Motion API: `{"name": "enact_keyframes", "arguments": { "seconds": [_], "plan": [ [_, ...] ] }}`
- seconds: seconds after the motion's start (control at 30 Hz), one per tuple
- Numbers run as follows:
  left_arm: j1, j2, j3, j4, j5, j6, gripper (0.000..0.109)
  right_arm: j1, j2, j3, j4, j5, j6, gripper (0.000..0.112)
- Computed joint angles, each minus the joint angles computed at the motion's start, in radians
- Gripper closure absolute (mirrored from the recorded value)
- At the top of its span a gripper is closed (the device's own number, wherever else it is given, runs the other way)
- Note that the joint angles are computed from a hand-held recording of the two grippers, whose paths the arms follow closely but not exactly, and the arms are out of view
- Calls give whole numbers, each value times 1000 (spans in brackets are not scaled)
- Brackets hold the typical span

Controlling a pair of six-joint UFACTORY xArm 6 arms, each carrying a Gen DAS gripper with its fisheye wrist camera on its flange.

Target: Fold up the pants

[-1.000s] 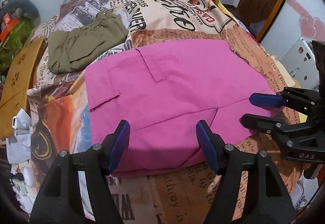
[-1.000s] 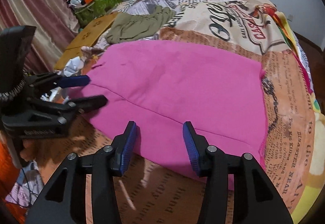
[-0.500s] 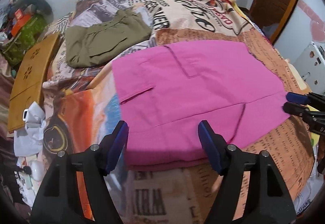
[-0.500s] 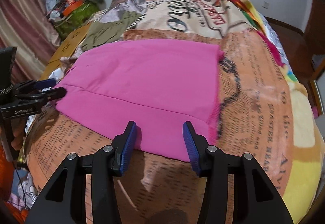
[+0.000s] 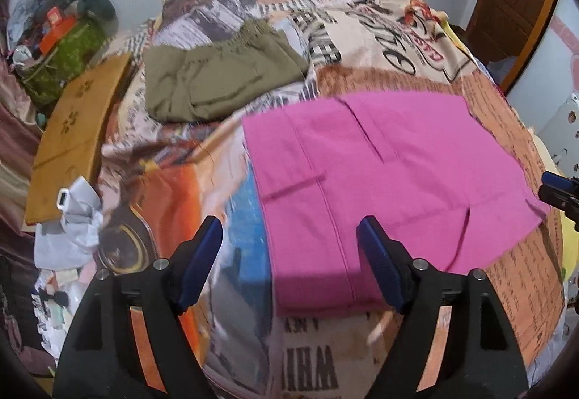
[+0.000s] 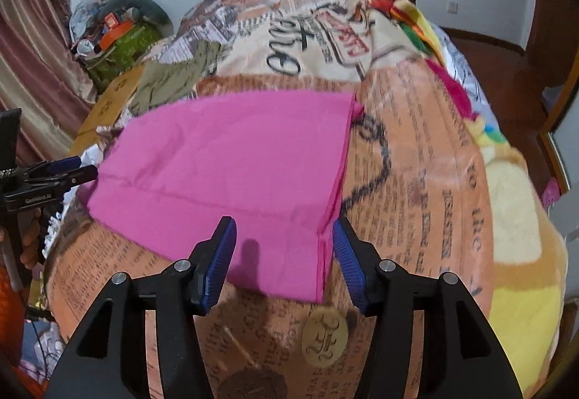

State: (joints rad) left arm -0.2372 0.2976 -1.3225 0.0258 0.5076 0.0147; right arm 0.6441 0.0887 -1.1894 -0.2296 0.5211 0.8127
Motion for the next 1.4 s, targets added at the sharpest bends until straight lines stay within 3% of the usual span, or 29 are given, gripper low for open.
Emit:
{"name": "enact_keyframes", "arguments": {
  "seconds": [0.43,0.93,1.27,1.3,1.4],
  "plan": [
    [17,184,-310,67,43,-67,23,-79,128,-183,-32,-50,-47,61],
    [27,612,-919,70,358,-107,23,-180,364,-370,168,-23,-221,61],
    [40,696,-996,15,439,-88,23,-217,509,-508,368,24,-366,61],
    [42,699,-1000,2,445,-87,23,-218,514,-511,391,25,-386,63],
    [44,707,-1008,-27,461,-64,23,-219,521,-516,457,40,-458,83]
  ]
}}
